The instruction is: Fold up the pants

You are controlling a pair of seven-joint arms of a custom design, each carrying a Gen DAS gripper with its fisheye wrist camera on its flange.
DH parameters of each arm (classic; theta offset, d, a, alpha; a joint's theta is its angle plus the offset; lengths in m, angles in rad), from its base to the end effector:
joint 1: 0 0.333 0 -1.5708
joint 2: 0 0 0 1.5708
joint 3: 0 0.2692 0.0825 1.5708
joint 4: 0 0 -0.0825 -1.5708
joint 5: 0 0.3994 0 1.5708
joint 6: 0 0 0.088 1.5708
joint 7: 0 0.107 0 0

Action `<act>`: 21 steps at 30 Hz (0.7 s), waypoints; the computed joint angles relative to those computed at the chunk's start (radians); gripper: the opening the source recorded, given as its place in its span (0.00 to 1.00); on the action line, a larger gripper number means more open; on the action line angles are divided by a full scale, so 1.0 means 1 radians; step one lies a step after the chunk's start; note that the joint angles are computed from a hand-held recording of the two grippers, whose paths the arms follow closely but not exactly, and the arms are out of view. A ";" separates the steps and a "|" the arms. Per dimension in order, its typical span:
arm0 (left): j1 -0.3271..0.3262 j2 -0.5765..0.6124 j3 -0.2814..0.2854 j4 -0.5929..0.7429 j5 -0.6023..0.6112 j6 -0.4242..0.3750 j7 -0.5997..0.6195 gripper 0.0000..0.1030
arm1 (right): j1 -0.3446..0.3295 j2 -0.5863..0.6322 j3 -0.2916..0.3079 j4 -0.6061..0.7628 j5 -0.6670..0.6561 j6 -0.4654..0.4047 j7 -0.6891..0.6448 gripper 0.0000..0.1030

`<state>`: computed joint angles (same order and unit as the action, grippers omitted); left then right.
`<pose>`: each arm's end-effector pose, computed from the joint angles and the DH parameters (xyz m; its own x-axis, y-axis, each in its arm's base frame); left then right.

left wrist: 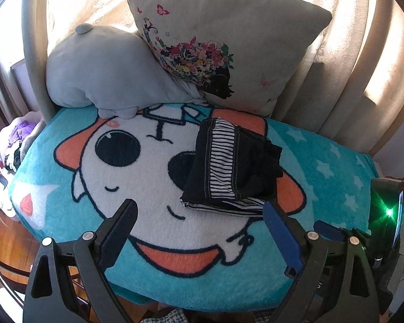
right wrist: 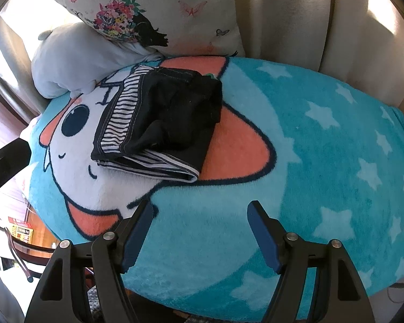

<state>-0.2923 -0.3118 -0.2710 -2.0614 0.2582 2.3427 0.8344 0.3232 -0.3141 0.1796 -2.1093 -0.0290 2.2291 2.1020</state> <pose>0.4509 -0.2962 0.5794 0.0018 -0.9951 0.0991 -0.7979 -0.0612 -0.5997 0.4605 0.2603 0.5432 0.0168 -0.9903 -0.1380 -0.9159 0.0401 -0.3994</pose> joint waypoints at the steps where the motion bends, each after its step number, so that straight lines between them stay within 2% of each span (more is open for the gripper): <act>1: 0.000 -0.002 -0.001 -0.003 0.000 0.000 -0.005 0.91 | 0.000 0.000 0.000 0.000 0.000 0.000 -0.001 0.75; 9: 0.016 -0.039 -0.012 -0.035 0.049 0.026 -0.056 0.91 | 0.005 0.003 0.007 0.006 -0.015 0.001 0.000 0.75; 14: 0.092 -0.151 -0.085 -0.105 0.273 0.122 -0.243 0.91 | 0.007 -0.001 0.012 0.009 -0.030 0.010 0.002 0.75; 17: 0.118 -0.199 -0.108 -0.113 0.359 0.143 -0.305 1.00 | 0.005 -0.005 0.014 0.012 -0.041 0.021 0.005 0.75; 19: 0.119 -0.205 -0.110 -0.102 0.374 0.127 -0.306 1.00 | 0.003 -0.010 0.017 0.011 -0.051 0.031 0.008 0.75; 21: 0.114 -0.190 -0.118 -0.074 0.380 0.066 -0.279 1.00 | 0.001 -0.015 0.021 0.009 -0.063 0.040 0.015 0.75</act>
